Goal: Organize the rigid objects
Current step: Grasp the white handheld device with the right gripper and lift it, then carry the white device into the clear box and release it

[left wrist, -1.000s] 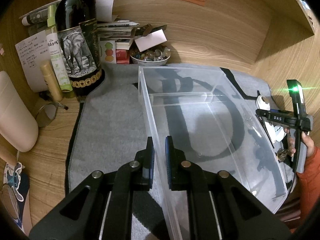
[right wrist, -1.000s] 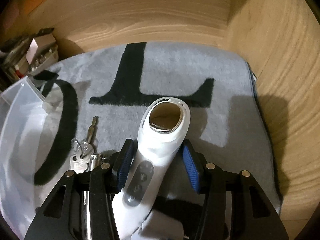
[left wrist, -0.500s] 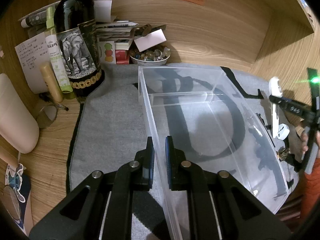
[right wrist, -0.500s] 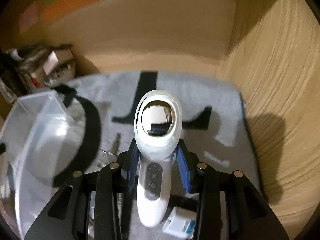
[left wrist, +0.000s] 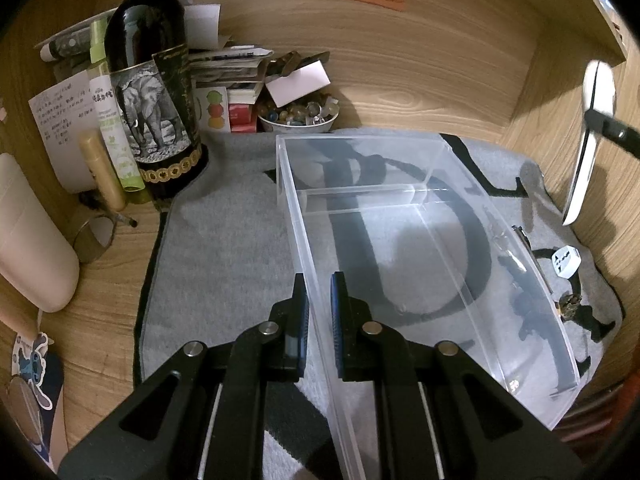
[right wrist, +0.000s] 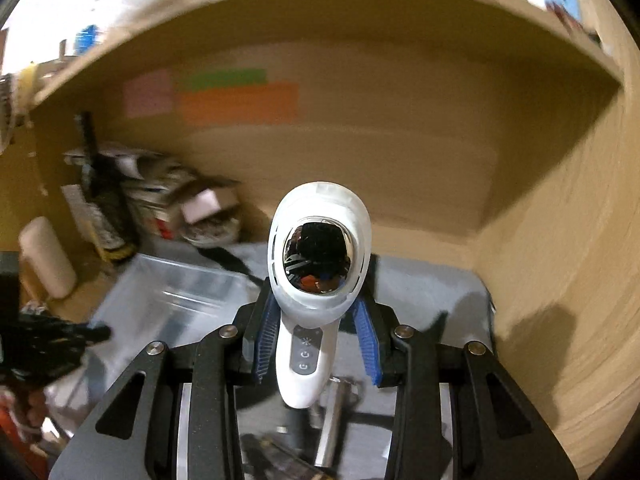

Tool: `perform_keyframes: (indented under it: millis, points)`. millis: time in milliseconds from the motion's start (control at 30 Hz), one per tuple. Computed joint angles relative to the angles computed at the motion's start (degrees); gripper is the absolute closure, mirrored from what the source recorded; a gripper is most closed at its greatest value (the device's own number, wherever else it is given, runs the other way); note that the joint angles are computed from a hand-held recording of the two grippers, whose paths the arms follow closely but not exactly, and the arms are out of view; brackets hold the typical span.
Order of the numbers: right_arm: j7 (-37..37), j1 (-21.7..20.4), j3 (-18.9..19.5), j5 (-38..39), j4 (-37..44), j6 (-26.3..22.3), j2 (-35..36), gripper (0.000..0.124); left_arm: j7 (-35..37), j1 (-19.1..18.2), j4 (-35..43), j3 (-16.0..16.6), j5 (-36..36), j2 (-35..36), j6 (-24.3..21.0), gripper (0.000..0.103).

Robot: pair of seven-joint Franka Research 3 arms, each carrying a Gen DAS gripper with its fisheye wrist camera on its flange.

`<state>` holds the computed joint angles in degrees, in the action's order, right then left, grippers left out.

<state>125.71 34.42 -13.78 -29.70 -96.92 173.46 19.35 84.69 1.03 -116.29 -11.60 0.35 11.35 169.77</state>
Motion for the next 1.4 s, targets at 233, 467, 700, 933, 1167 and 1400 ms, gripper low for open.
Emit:
perform_keyframes:
  millis: [233, 467, 700, 933, 1167, 1400]
  points:
    - [-10.5, -2.1, 6.7, 6.2, 2.8, 1.3, 1.5, 0.090, 1.9, 0.8, -0.2, -0.9, -1.8, 0.0, 0.4, 0.092]
    - [-25.4, -4.7, 15.0, 17.4, 11.4, -5.1, 8.2, 0.090, 2.4, 0.8, -0.4, -1.0, -2.2, 0.1, 1.2, 0.092]
    - [-34.9, -3.6, 16.9, 25.5, 25.6, -19.7, 17.6, 0.090, 3.5, 1.3, -0.8, -1.6, -3.0, 0.0, 1.9, 0.092]
    - [-39.1, -2.2, 16.1, 28.4, 38.1, -32.0, 24.8, 0.090, 4.2, 1.5, -1.1, -1.9, -3.8, 0.0, 2.7, 0.092]
    - [-40.4, -1.5, 15.5, 29.6, 48.5, -41.6, 30.4, 0.089, 4.4, 1.6, -1.1, -2.0, -3.9, 0.1, 2.9, 0.092]
    - [-40.0, -1.2, 14.5, 28.7, 40.5, -35.8, 25.5, 0.084, 2.7, 0.8, -0.7, -1.1, -2.0, 0.3, 2.6, 0.092]
